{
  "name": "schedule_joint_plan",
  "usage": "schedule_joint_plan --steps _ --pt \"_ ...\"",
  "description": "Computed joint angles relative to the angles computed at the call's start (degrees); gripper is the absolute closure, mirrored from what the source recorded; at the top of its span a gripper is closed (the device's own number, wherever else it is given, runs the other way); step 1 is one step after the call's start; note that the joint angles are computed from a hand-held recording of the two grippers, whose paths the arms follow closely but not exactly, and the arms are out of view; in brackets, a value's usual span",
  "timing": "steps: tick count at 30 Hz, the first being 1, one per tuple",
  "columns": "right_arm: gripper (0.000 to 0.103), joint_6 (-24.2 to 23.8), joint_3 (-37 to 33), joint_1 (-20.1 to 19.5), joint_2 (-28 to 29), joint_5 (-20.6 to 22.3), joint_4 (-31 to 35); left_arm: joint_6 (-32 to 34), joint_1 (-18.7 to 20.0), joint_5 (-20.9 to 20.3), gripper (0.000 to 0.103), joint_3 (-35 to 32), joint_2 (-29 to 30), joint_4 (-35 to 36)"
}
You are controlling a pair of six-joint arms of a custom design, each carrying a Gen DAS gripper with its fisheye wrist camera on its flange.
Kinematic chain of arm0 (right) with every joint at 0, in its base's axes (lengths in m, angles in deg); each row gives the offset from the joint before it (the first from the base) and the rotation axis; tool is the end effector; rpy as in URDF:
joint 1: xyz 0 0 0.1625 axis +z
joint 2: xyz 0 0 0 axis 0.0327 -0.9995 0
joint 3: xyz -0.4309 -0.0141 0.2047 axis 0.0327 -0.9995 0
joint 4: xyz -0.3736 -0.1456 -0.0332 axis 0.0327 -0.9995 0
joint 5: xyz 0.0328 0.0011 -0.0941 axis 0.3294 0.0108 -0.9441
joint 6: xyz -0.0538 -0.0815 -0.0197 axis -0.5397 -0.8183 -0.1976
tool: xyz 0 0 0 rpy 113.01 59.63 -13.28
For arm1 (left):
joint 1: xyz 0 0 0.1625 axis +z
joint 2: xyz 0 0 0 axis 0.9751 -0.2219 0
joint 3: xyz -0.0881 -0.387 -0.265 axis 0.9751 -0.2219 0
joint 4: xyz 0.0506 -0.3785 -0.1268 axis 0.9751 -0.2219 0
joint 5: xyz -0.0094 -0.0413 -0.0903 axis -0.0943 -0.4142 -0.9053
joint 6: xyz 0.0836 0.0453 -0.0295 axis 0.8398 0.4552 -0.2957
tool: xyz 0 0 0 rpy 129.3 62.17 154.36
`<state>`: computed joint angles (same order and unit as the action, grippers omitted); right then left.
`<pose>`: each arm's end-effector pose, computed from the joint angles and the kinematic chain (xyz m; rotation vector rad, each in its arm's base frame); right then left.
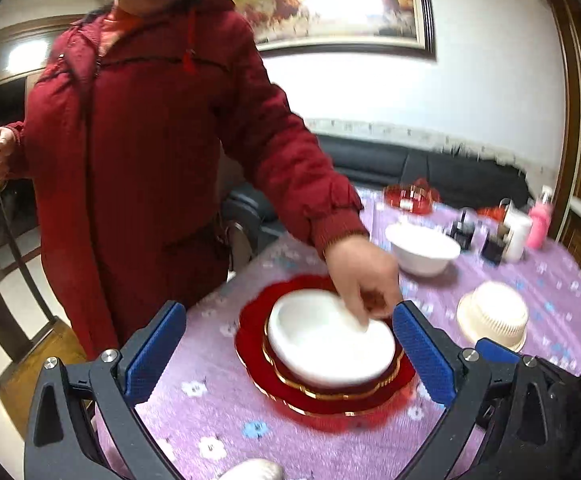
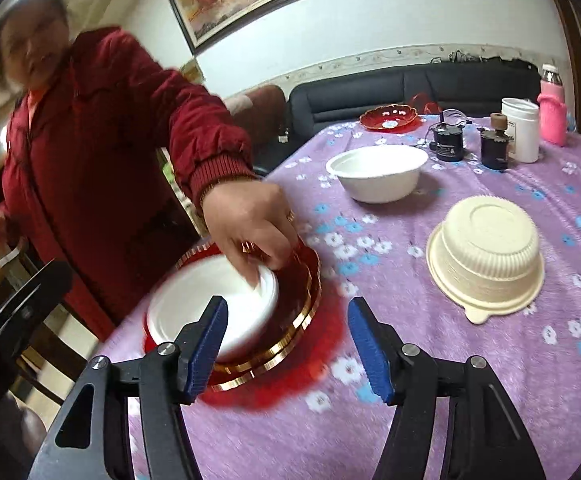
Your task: Organize plates and bowls
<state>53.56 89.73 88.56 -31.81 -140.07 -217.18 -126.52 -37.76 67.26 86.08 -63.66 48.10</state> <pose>0.1148 -0.5687 0.2397 0.3959 -2.5070 1.0985 -0.3612 -0.5880 0.0490 0.4423 2.0302 -1.2768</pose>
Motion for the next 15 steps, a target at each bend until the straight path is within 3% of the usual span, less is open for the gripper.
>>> schedule_joint_plan --steps 5,11,15 --pt "0.035 -1.12 0.60 -0.75 0.24 -1.00 1.75 -4.64 -0.33 -3.49 0.000 -5.54 4.19 8.76" --pt "0.035 -0.84 1.59 -1.23 0.16 -0.11 2.28 -6.29 -0.10 -4.19 0.000 -7.03 4.75 11.43" --pt "0.035 -1.67 1.76 -1.02 0.24 0.07 3.11 -11.40 0.11 -4.18 0.000 -8.63 5.98 16.87"
